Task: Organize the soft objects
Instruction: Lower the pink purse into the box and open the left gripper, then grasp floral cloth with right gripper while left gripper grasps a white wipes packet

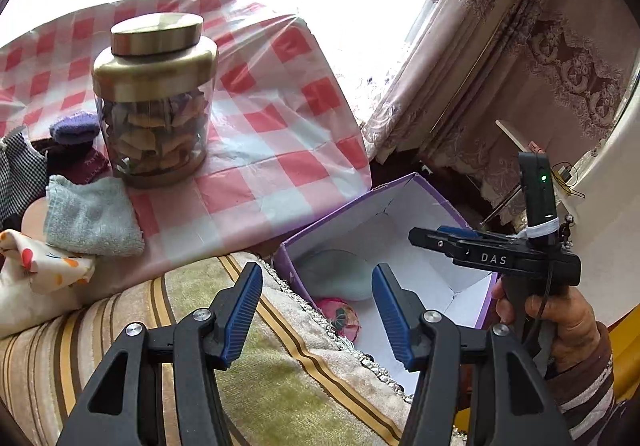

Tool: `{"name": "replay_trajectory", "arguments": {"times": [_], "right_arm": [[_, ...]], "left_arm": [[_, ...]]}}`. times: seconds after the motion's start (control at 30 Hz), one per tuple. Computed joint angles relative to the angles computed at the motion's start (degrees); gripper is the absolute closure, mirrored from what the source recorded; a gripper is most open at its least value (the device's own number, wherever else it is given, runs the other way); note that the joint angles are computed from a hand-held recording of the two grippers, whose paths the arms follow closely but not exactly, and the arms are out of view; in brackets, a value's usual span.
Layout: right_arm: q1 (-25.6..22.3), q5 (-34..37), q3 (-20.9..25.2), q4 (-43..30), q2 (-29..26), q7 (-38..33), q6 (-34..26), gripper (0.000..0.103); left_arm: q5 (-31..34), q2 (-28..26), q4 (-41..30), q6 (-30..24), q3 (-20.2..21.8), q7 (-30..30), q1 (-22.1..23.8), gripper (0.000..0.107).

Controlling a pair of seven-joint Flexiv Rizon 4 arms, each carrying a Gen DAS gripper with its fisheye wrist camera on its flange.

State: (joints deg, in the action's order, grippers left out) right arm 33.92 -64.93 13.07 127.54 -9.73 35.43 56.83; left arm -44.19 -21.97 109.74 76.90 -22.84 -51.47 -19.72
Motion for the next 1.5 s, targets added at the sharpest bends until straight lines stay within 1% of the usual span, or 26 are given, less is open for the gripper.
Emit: {"name": "replay_trajectory", "arguments": {"times": [0.07,0.13,0.17,0.2,0.23,0.27,0.3,0.33,0.4,0.47,0.6,0.67,0.77,0.83,0.9,0.97,1.0,1.17,1.27,1.33,1.5], "right_arm": [[1.4,-3.6,0.0,-1.8,0.4,0.0,-4.2,0.024],[2.7,-4.8,0.5,-4.3,-0.1,-2.5,-8.8,0.02],[3.2,-5.0,0.7,-5.6,-0.6,-4.0,-10.2,0.016],[3.5,-5.4,0.6,-6.7,-1.2,-5.1,-10.4,0.014],[3.6,-6.3,0.4,-7.7,-1.9,-5.4,-9.6,0.014],[3.6,-7.3,0.0,-8.7,-2.7,-5.6,-8.2,0.014],[3.6,-7.9,-0.3,-9.7,-3.6,-6.3,-6.9,0.014],[3.9,-7.7,-0.5,-10.9,-4.8,-7.8,-6.1,0.014],[4.6,-7.0,-1.0,-13.4,-7.0,-10.6,-4.6,0.014],[4.8,-7.1,-1.9,-15.4,-9.1,-12.1,-0.7,0.014],[6.4,-5.6,-3.7,-19.8,-13.1,-16.8,3.9,0.014],[7.5,-3.9,-4.4,-22.2,-14.9,-20.2,5.0,0.014],[9.1,-0.2,-5.3,-26.0,-17.7,-25.9,6.0,0.014],[10.0,2.6,-5.7,-28.5,-19.7,-29.7,6.9,0.014],[10.9,5.6,-5.9,-31.3,-21.7,-34.3,6.8,0.014],[11.7,8.8,-5.8,-34.4,-23.8,-39.4,6.5,0.014],[12.0,10.4,-5.7,-35.8,-24.8,-41.6,6.6,0.014],[13.7,17.1,-5.8,-42.7,-29.3,-51.5,5.5,0.014],[14.9,20.7,-6.1,-47.2,-31.8,-57.4,3.6,0.015],[15.6,23.0,-6.2,-50.2,-33.6,-61.2,2.1,0.017],[17.0,28.9,-6.1,-57.3,-37.6,-70.0,-1.1,0.03]], "left_arm": [[0.3,0.8,0.9,1.1,0.4,0.4,0.2,0.049],[0.2,1.5,2.1,3.2,0.7,0.0,0.4,0.049],[-0.5,1.9,2.9,4.5,0.3,0.3,0.9,0.049],[-1.3,2.5,3.7,5.7,-0.3,1.0,1.7,0.049],[-1.1,2.9,4.3,6.6,0.0,1.1,2.0,0.049],[-1.9,3.6,5.3,7.7,-0.7,2.2,3.0,0.049],[-4.2,4.2,6.6,9.3,-2.6,4.4,4.6,0.049],[-5.8,4.6,7.4,10.5,-3.5,5.8,5.6,0.049],[-7.4,5.3,8.6,10.9,-3.8,6.9,6.8,0.049],[-12.8,6.1,9.8,11.1,-5.5,9.9,8.7,0.049],[-19.8,7.1,11.1,11.9,-3.5,12.2,8.3,0.049],[-24.4,7.5,11.2,11.3,-3.0,14.6,8.5,0.049],[-27.1,7.6,11.1,10.2,-0.4,15.3,8.0,0.049],[-24.6,7.2,10.9,8.7,2.7,12.2,7.2,0.049],[-23.5,6.9,10.4,6.3,5.3,10.6,6.9,0.049],[-19.6,6.3,9.9,3.6,8.4,7.3,6.6,0.049],[-18.4,6.1,9.6,2.7,9.3,6.3,6.8,0.049],[-12.7,4.9,9.0,1.5,11.9,0.0,8.3,0.049],[-6.8,3.8,7.9,-1.8,13.5,-6.0,9.7,0.049],[-3.1,2.9,6.9,-4.0,14.4,-10.1,10.6,0.049],[0.8,1.0,4.8,-9.0,14.0,-14.0,13.4,0.049]]}}
